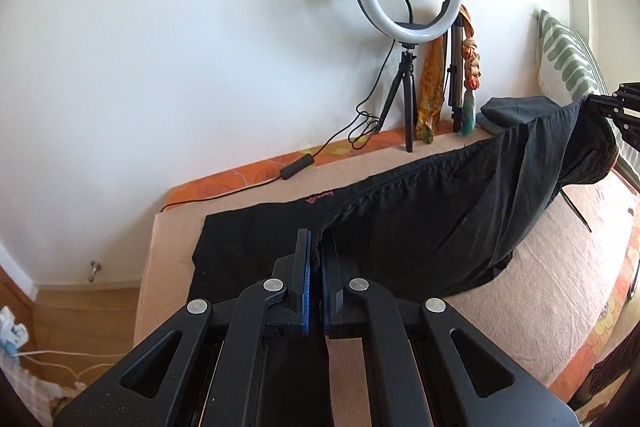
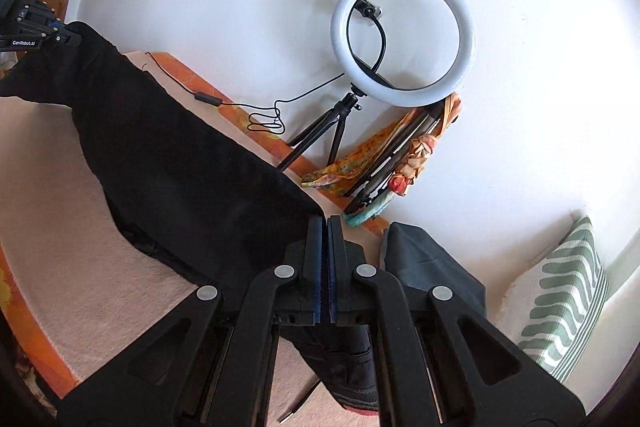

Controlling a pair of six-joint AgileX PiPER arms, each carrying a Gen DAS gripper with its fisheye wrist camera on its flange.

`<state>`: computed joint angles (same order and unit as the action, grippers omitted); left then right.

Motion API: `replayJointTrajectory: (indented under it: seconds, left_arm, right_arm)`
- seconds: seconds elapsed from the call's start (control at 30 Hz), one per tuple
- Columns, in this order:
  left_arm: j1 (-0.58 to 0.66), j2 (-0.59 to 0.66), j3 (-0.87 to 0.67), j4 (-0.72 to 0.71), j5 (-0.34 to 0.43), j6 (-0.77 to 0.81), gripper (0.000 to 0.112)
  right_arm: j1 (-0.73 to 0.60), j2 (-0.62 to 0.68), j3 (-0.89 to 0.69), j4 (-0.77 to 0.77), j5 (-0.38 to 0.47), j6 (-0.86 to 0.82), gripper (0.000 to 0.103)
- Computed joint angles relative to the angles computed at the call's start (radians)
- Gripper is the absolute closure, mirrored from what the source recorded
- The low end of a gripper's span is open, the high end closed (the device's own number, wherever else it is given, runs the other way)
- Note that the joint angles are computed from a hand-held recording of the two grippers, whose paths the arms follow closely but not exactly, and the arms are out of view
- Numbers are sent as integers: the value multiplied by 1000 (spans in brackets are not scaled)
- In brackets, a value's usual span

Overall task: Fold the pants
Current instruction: 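Lift the held leg with both grippers and fold it over the other leg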

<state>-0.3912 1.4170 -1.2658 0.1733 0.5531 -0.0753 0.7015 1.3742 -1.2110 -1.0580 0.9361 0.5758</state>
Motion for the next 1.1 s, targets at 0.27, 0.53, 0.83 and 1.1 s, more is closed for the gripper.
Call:
replayJointTrajectory:
  seconds: [0.27, 0.53, 0.83, 1.1]
  left_arm:
    - [49, 300, -293, -29, 65, 92, 110]
    - [68, 571, -607, -42, 205, 176, 110]
    - [63, 851, -982, -17, 391, 189, 102]
    - [126, 851, -1016, -44, 385, 154, 78]
  right_arm:
    - [-147, 409, -478, 174, 24, -261, 102]
    - [-273, 700, -784, 291, 45, -466, 102]
    - [-352, 987, -1109, 346, 117, -603, 102]
    - [-378, 1186, -1371, 364, 222, -663, 102]
